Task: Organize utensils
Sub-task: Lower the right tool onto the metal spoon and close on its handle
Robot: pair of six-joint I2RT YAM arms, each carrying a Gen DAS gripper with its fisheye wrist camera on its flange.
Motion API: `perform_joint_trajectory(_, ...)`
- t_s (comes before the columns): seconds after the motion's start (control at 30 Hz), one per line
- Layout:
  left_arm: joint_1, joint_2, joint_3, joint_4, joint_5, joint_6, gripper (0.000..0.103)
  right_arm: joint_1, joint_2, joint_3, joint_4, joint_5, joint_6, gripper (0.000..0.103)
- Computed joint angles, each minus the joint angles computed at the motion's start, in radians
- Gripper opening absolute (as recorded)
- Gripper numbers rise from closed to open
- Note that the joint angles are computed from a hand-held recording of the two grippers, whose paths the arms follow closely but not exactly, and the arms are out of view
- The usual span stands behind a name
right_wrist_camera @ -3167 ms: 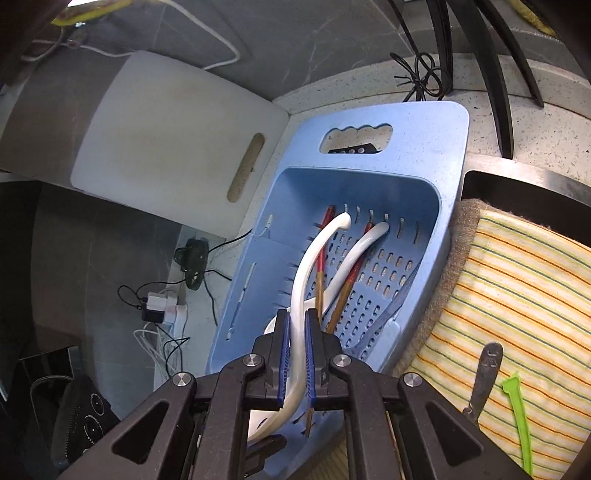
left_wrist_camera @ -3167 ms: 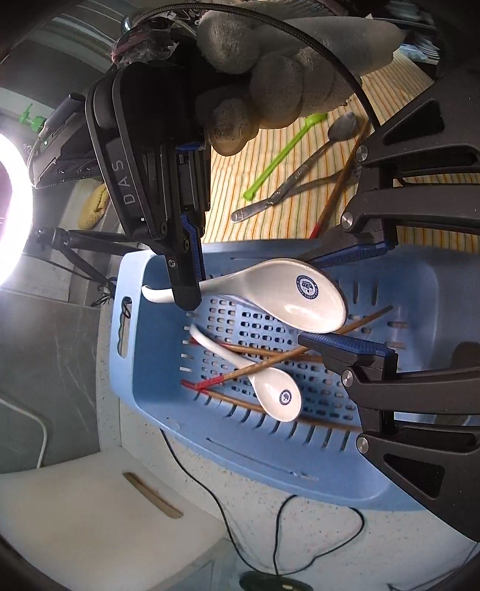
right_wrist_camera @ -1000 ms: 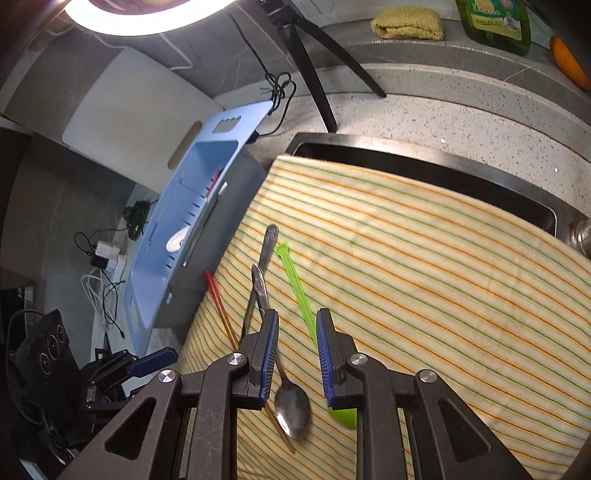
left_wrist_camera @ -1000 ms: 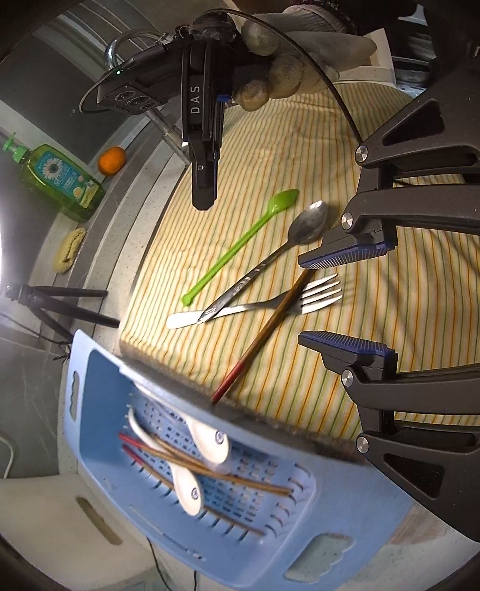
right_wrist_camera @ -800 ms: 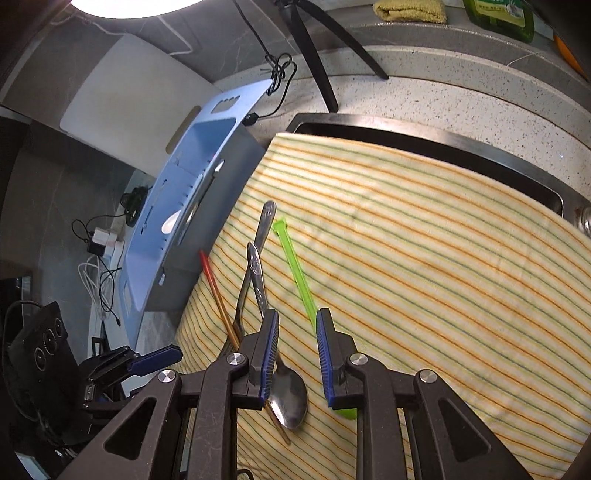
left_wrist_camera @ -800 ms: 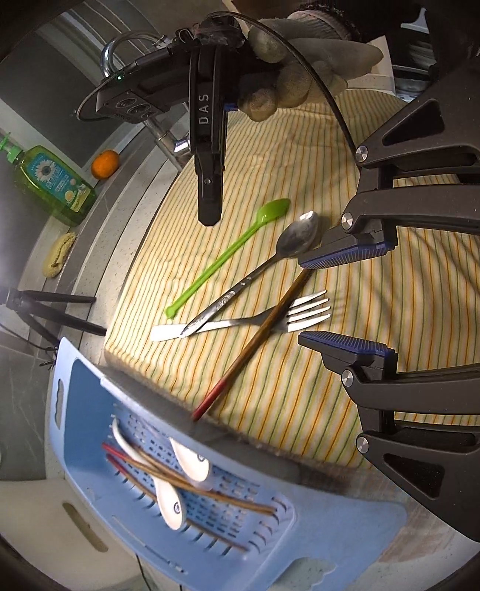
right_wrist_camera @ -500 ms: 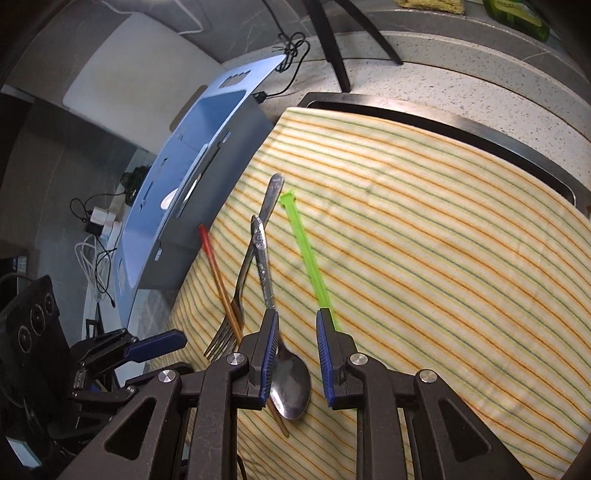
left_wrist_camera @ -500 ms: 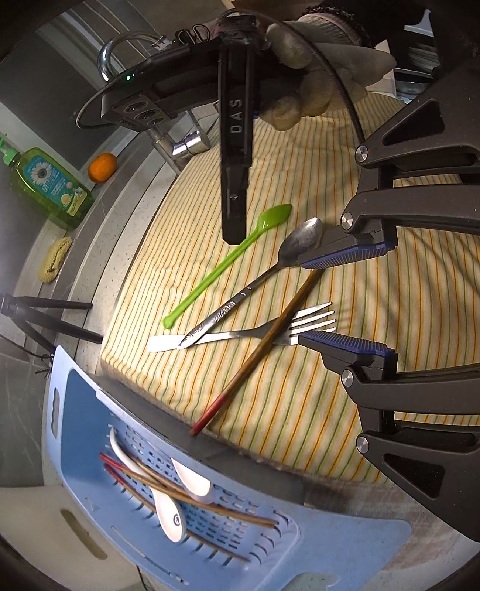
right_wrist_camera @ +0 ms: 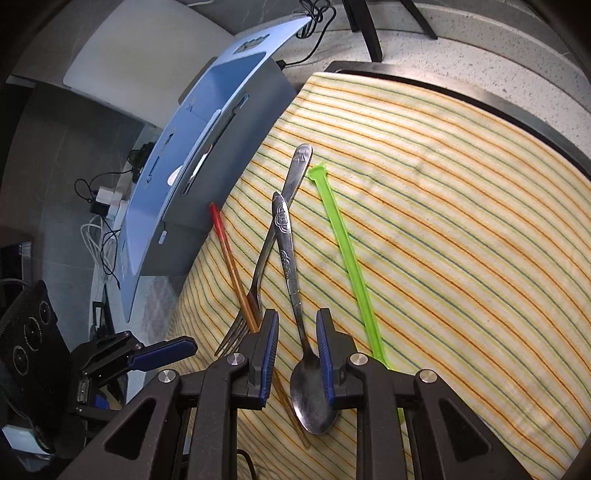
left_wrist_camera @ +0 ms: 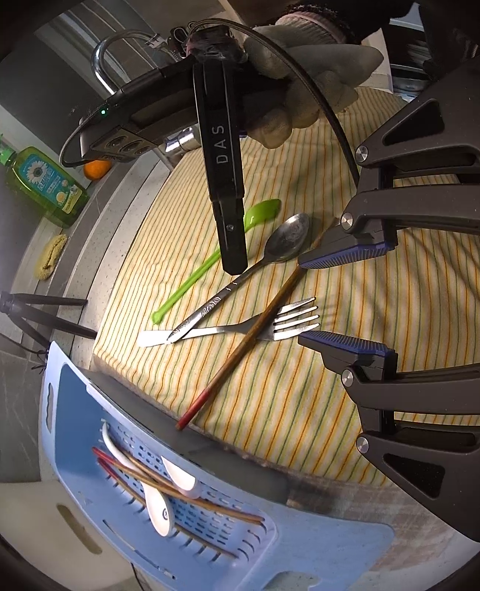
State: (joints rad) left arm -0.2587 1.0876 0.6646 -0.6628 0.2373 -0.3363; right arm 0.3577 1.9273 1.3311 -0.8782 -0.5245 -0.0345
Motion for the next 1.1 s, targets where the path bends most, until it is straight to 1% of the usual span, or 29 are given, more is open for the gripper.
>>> perform_joint_trajectory(0.13,-0.031,-0.025,-0.015,0.008,-0.021,-0.046,0.033,-0.015,0.029,0.009,-0.018,-0.02,-0.008,0.019)
perform_joint_trajectory(0.27,-0.072,-0.022,-0.004,0.018,-0.045,-0.063,0.033,-0.035,0.045,0.026,-0.053,-0.051,-0.015,0.019)
perform_joint_trajectory(0.4,-0.103,0.015,0.028,0.031,-0.078,-0.06,0.033,-0.065,0.039,0.018,-0.085,-0.068,-0.043,0.019)
perform_joint_trajectory(0.47,-0.098,0.031,0.032,0.048,-0.075,-0.065,0.033,-0.082,0.041,0.007,-0.097,-0.078,-0.054,0.02)
perform_joint_trajectory(0.53,-0.095,0.053,0.038,0.062,-0.068,-0.065,0.033,-0.104,0.048,-0.007,-0.112,-0.113,-0.06,0.021)
perform_joint_trajectory(0.6,-0.106,0.082,0.047,0.071,-0.058,-0.041,0.033,-0.119,0.051,-0.015,-0.121,-0.136,-0.063,0.021)
perform_joint_trajectory(0.77,-0.196,0.139,0.082,0.046,-0.097,0.015,0.033,-0.132,0.055,-0.029,-0.138,-0.177,-0.056,0.022)
perform_joint_trajectory(0.97,-0.259,0.14,0.073,0.028,-0.129,-0.002,0.033,-0.12,0.069,-0.027,-0.161,-0.221,-0.052,0.024)
perform_joint_trajectory(1.07,-0.266,0.121,0.056,0.017,-0.15,-0.007,0.033,-0.103,0.084,-0.021,-0.165,-0.237,-0.054,0.024)
perform_joint_trajectory(1.1,-0.28,0.094,0.046,-0.006,-0.173,-0.018,0.033,-0.097,0.094,-0.014,-0.173,-0.246,-0.06,0.024)
